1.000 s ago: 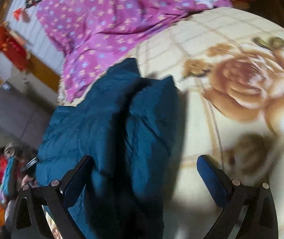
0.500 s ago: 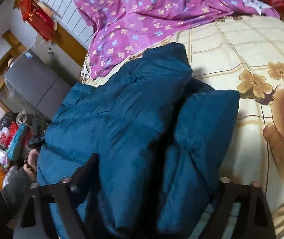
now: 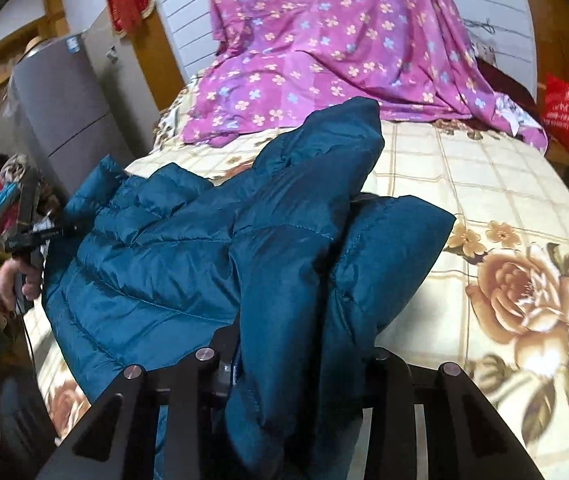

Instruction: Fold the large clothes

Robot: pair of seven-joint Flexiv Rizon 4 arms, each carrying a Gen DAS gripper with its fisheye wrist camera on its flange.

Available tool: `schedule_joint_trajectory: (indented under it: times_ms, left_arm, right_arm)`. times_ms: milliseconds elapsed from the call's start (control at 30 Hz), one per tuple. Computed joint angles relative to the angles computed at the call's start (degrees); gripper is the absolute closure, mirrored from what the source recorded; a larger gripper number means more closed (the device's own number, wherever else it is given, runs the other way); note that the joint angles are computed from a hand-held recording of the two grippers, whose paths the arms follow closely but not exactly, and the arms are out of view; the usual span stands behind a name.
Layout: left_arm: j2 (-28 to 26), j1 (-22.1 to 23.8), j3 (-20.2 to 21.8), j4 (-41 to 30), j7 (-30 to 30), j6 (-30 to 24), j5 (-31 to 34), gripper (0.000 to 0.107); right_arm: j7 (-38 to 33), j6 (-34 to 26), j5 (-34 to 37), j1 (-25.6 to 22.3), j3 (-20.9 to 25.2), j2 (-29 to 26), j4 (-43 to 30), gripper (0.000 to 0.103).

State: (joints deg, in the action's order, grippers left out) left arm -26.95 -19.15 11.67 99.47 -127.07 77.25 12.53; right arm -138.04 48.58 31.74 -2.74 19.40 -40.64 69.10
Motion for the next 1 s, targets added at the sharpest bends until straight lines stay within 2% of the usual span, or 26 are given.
schedule_joint_trajectory:
  times_ms: [233, 433, 533, 567, 600, 667, 733, 833, 933, 1000]
  left_arm:
    - [8.32, -4.60, 1.28, 9.15, -6.27, 1.58, 6.92, 0.092]
    - [8.29, -5.96, 1.45, 11.24, -13.96, 1.76, 12.99, 0.090]
    - [6.73, -2.95, -1.18, 12.82, -13.91, 2.20, 9.99, 0.076]
    - [6.72, -2.41, -1.40, 13.49, -13.94, 2.85, 9.09, 0.071]
    - [6.87, -2.03, -1.47, 14.22, -13.97, 3.69, 8.36, 0.068]
    - [7.83, -4.79, 1.79, 13.64, -16.57, 1.47, 10.72, 0.055]
    - [9.19, -6.53, 3.93, 12.94, -19.77, 0.27, 14.80, 0.055]
    - [11.37, -7.11, 5.00, 12.43, -25.35, -0.80, 20.04, 0.055]
    - [13.46, -8.29, 5.85, 10.74, -31.59, -3.33, 25.90, 0.055]
    - [13.93, -7.91, 4.95, 9.81, -33.70, -2.87, 28.27, 0.051]
  right_arm:
    - [-7.13, 0.40, 5.94, -4.67, 1.40, 10.15, 12.82, 0.068]
    - [-10.52, -2.16, 10.56, -5.34, -0.96, 12.65, 17.35, 0.068]
    - [-4.98, -3.21, 8.73, -3.04, -3.73, 10.65, 17.32, 0.058]
    - [-3.03, -3.82, 8.34, -2.86, -4.14, 10.15, 16.99, 0.049]
    - [0.17, -4.69, 8.11, -2.73, -4.71, 9.46, 16.40, 0.047]
    - [4.06, -6.01, 8.20, -3.27, -4.90, 9.09, 15.70, 0.046]
    - [5.65, -5.44, 8.42, -3.82, -4.88, 9.90, 16.11, 0.046]
    - [9.84, -3.58, 5.39, -2.60, -6.27, 12.15, 18.06, 0.045]
    - [12.52, 3.71, 2.83, -0.78, -7.23, 14.99, 21.54, 0.045]
    - [15.18, 6.52, 3.99, -0.97, -6.65, 16.26, 21.93, 0.041]
